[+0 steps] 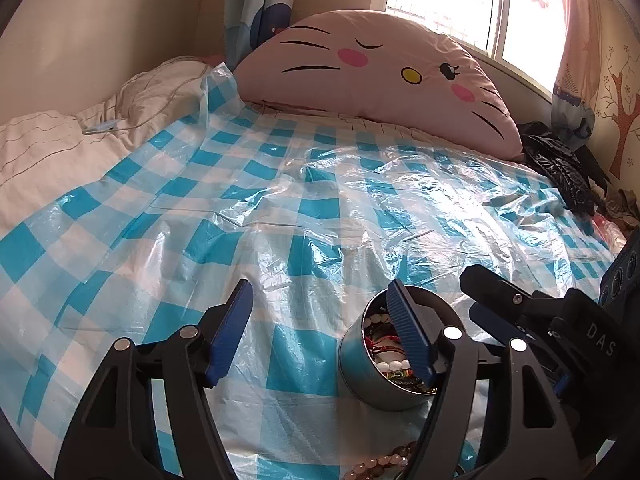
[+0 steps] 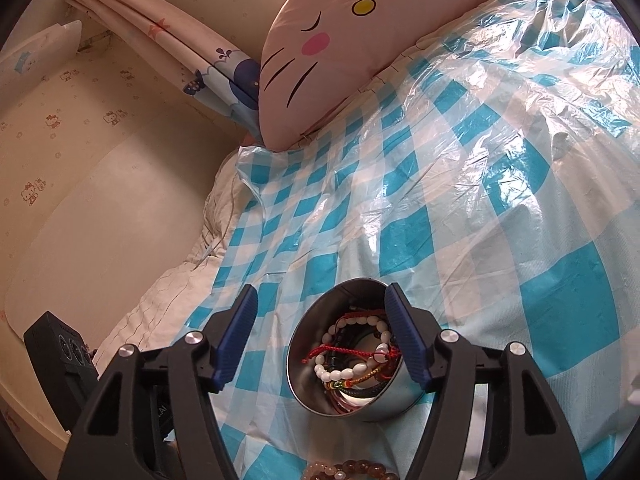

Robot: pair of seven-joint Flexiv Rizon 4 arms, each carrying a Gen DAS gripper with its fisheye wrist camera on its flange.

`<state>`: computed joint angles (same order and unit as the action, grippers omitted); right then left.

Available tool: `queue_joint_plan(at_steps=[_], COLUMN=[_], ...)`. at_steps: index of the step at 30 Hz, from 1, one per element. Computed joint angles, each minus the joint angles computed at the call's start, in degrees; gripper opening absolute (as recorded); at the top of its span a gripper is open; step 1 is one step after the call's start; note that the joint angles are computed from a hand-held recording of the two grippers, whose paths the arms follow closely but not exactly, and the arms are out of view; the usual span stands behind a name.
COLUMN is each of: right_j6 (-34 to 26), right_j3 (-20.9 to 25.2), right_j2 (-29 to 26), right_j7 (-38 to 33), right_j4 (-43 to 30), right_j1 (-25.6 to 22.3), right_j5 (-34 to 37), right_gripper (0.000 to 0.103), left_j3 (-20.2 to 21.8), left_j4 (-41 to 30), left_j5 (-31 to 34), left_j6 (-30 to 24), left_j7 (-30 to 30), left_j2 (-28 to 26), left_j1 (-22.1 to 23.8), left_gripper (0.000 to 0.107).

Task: Organize jewelry
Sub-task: 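Open both tools to drop the bracelets into the tin, then withdraw both tools from the tin back to the bracelet pile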

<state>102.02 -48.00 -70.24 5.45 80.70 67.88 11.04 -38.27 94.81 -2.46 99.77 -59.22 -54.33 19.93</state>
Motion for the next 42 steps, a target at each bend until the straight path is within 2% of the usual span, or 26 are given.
queue_joint_plan(at_steps=[13,16,20,25,28,33,37,39,42], right_j6=[-1.3,-2.1,-5.1,-8.6,-15.0,-35.5,-43.7,-44.0,-37.1], right_j3=[0.6,1.6,4.1,8.9,13.0,22.9,24.4,24.1,21.6], right_j2=[1.2,3.7,9.4,14.8,17.6,20.0,20.9,22.2,24.4], right_j7=[0.3,-0.5,-3.4,-6.9,-9.4,-14.9,-13.4,-10.4,-2.5], right_j4=[1.4,4.8,11.1,14.8,14.2,8.1,7.2,9.2,15.3], right_j1=[0.1,1.2,3.0,3.2,2.1,-3.0,-3.3,-2.8,-1.4], right_j5=[-1.5,-2.6,-6.6,-13.8,-19.9,-27.4,-31.1,-32.6,-34.8], right_gripper=[0.068,0.068,0.068,0.068,0.068,0.069,0.076,0.076,0.076], left_j3=[1.8,1.8,-0.5,1.0,1.0,-0.7,-4.1,-6.7,-6.2], left_j4=[-0.2,0.7,3.8,9.8,12.2,15.8,19.2,20.4,21.2], left_j5=[-0.1,-1.4,-1.9,-0.2,0.5,1.9,4.0,4.9,5.4], left_j6=[-0.6,-2.2,-3.6,-1.5,-0.5,-0.9,-1.6,-2.3,-2.3], left_j7=[0.2,-0.1,1.5,3.6,3.6,4.1,6.3,8.1,9.9], left_j2=[0.5,1.1,1.9,5.0,6.2,7.7,8.6,8.2,9.0], left_j1=[-0.9,0.2,3.6,5.2,6.4,9.8,13.6,15.9,15.0], left_gripper=[0.072,0.072,0.072,0.073,0.075,0.076,0.078,0.08,0.08])
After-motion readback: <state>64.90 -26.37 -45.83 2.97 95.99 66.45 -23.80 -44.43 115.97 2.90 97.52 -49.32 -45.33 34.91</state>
